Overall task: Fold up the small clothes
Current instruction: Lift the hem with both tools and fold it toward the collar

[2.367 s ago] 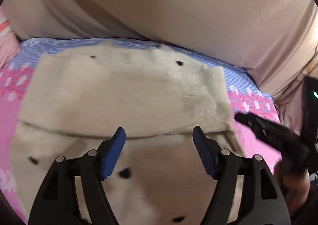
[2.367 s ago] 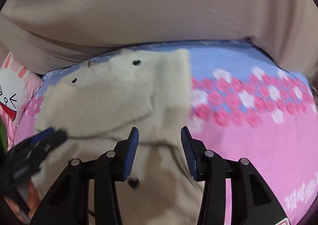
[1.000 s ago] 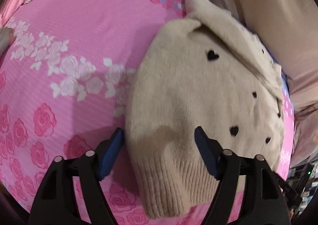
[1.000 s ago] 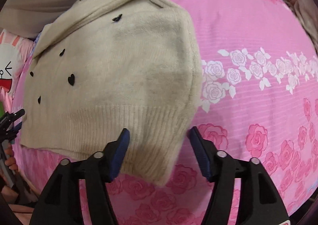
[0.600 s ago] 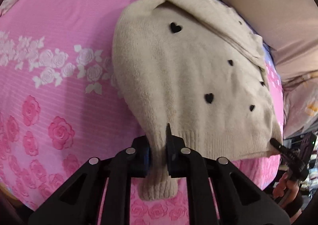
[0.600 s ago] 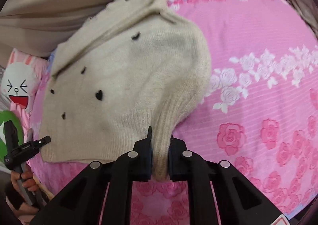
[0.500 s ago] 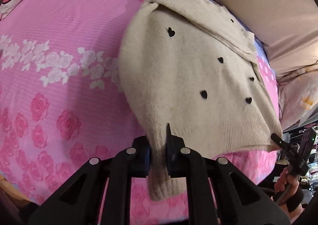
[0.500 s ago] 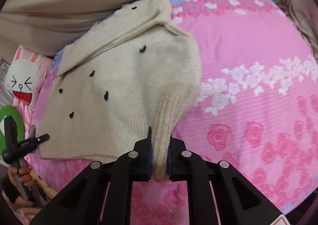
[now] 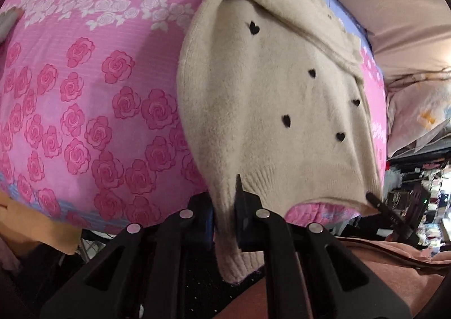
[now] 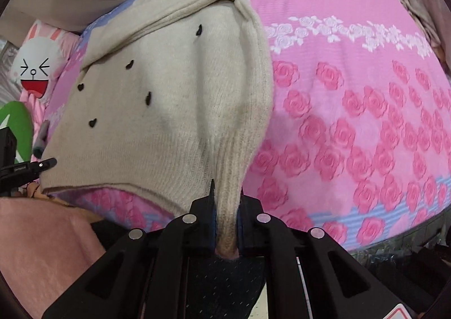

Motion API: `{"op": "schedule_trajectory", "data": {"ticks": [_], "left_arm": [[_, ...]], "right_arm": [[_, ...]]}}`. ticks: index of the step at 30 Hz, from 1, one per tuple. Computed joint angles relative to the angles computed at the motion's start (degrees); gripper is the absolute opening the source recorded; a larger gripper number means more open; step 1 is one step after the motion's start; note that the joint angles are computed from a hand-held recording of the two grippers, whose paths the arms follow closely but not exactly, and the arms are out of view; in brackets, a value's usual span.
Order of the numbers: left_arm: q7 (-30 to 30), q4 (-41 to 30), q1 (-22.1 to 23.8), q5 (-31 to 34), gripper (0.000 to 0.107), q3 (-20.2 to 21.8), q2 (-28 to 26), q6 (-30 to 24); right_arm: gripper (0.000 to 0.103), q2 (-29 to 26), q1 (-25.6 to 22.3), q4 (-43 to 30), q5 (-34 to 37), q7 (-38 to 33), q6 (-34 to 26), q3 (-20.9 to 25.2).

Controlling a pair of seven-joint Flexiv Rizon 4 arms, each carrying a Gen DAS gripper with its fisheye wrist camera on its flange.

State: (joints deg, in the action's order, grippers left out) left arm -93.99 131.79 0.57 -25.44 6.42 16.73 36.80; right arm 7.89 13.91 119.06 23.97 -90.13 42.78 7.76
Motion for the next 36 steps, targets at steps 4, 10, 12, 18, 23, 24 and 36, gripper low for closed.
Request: {"op": "schedule_trajectory", "data": {"ticks": [4, 10, 12, 18, 23, 24, 36], "left_arm": [[0.87, -2.28, 0.6, -0.33, 0.01, 0.57, 1.5, 1.83], [5.95, -14.98, 1.5, -4.15, 0.01, -0.75, -8.19, 9.89], [6.19, -22.21, -1.36, -3.05, 0.01, 2.07, -14.13, 11.68], [-0.75, -47.61, 1.25, 7.7, 0.017, 1.7, -34.89, 11.12], [-16.54, -65.05, 2.48, 23.99, 0.034, 2.32, -49.28, 4.44], [-16.56, -64.12, 3.36, 23.41, 0.034, 1.29, -49.06, 5.01], [-11.94, -32.68, 4.28, 20.08, 0.066, -0.46, -31.6, 13.54]], "right_arm": [[0.009, 1.09, 0.13, -2.67, 3.24, -1.9, 3.19, -1.07], [0.009, -9.33, -5.34, -18.58, 3.51, -5.7, 11.12, 3.54], [0.01, -16.51, -12.41, -26.88, 1.17, -4.49, 13.1, 11.16], [0.014, -40.22, -4.7, -54.88, -10.69, 5.97, 9.72, 5.03], [0.027, -54.84, 2.55, -72.75, -23.1, 15.5, -0.9, -3.85], [0.027, -54.17, 3.99, -71.88, -20.26, 14.7, -0.49, -6.86], [0.056, -36.73, -0.35, -34.99, -22.55, 17.87, 13.76, -0.42]]}}
